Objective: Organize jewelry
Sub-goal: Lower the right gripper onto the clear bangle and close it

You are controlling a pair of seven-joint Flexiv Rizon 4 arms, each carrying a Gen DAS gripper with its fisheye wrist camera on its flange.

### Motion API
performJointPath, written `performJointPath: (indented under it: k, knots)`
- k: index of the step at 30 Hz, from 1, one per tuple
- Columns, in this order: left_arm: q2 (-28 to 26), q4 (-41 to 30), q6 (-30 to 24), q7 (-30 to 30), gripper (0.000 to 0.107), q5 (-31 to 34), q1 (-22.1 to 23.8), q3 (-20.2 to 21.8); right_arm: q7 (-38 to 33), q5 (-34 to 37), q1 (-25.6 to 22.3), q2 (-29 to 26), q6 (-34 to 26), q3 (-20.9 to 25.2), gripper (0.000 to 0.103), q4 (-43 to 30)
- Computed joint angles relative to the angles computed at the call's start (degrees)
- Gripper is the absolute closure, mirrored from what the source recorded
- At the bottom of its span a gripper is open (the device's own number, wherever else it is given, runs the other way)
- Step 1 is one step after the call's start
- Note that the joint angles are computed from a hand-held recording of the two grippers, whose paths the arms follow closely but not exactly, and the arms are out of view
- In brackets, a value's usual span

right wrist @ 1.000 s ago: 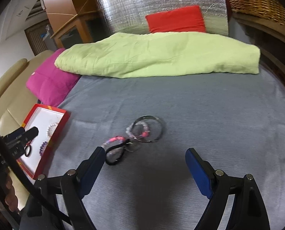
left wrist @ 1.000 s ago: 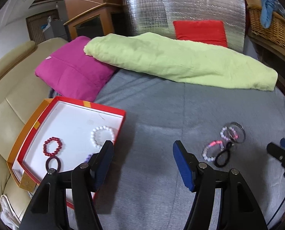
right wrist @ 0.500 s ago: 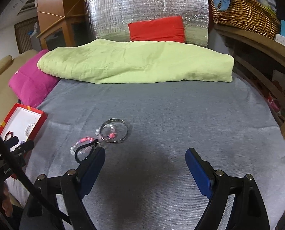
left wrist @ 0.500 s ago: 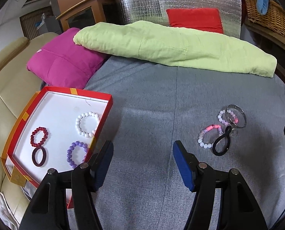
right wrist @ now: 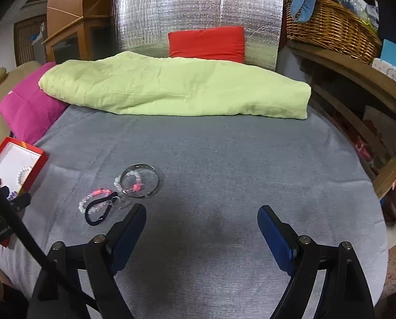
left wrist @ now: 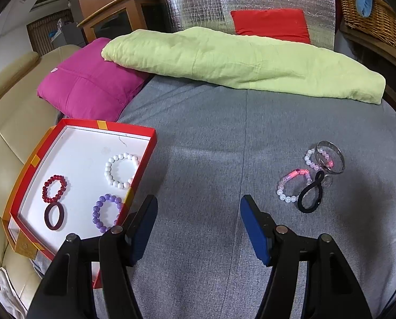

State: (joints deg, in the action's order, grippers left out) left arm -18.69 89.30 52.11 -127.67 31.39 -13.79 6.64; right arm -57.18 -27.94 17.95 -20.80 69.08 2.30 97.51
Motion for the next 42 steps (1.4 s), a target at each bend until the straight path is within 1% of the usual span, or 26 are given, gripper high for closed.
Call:
performJointPath:
  k: [6, 22, 25, 27, 29, 30, 33, 36, 39, 41, 42]
  knots:
    - [-0.09, -0.15, -0.34, 0.00, 0.041, 0.24, -0.10, 0.02, 2.67, -3.49, 0.90, 0.29, 0.49, -1.77, 0.015, 0.76]
    - [-0.29, -0.62, -0.46, 0.33, 0.041, 0.38, -0.32, -0.13, 5.35, -7.39, 0.66, 0.56, 0.53, -2.35, 0.015, 1.33]
    - [-0.40, -0.43, -0.07, 0.99, 0.041, -0.49, 0.00, -0.40, 4.84, -6.93, 0.25, 0.42, 0.42, -1.89, 0.015, 1.19]
    - [-0.52, 0.05, 0.68, 2.23, 0.041, -2.05, 0.63, -0.84, 2.71, -3.96, -0.88, -0.03, 0.00, -0.30, 0.015, 0.46]
    - [-0.78, 0.58, 1.50, 4.06, 0.041, -4.34, 1.42, -1.40, -2.41, 3.29, -3.26, -1.09, -2.15, 3.36, 0.015, -1.84]
    - [-1.02, 1.10, 2.22, 5.68, 0.041, -6.56, 2.25, -2.02, -4.22, 6.37, -3.98, -1.50, -3.15, 4.53, 0.015, -2.82]
    - [-1.90, 1.42, 2.98, 7.90, 0.041, -9.72, 2.81, -2.17, -11.37, 18.57, -7.44, -3.56, -7.49, 9.26, 0.015, -7.71]
    - [-2.63, 1.74, 3.67, 10.76, 0.041, -12.60, 3.36, -2.50, -15.63, 23.59, -7.62, -5.28, -10.99, 9.82, 0.017, -11.58]
    - [-3.19, 2.02, 4.43, 12.16, 0.041, -14.29, 3.31, -2.18, -18.84, 26.97, -7.05, -8.00, -15.55, 10.10, 0.026, -16.83]
    - [-3.36, 2.25, 4.90, 12.77, 0.041, -14.90, 3.22, -1.80, -20.70, 29.08, -6.57, -10.47, -19.09, 10.47, 0.037, -21.14]
    - [-3.43, 2.34, 5.03, 13.00, 0.041, -15.17, 3.18, -1.64, -21.22, 29.54, -6.06, -11.56, -20.38, 10.31, 0.040, -22.83]
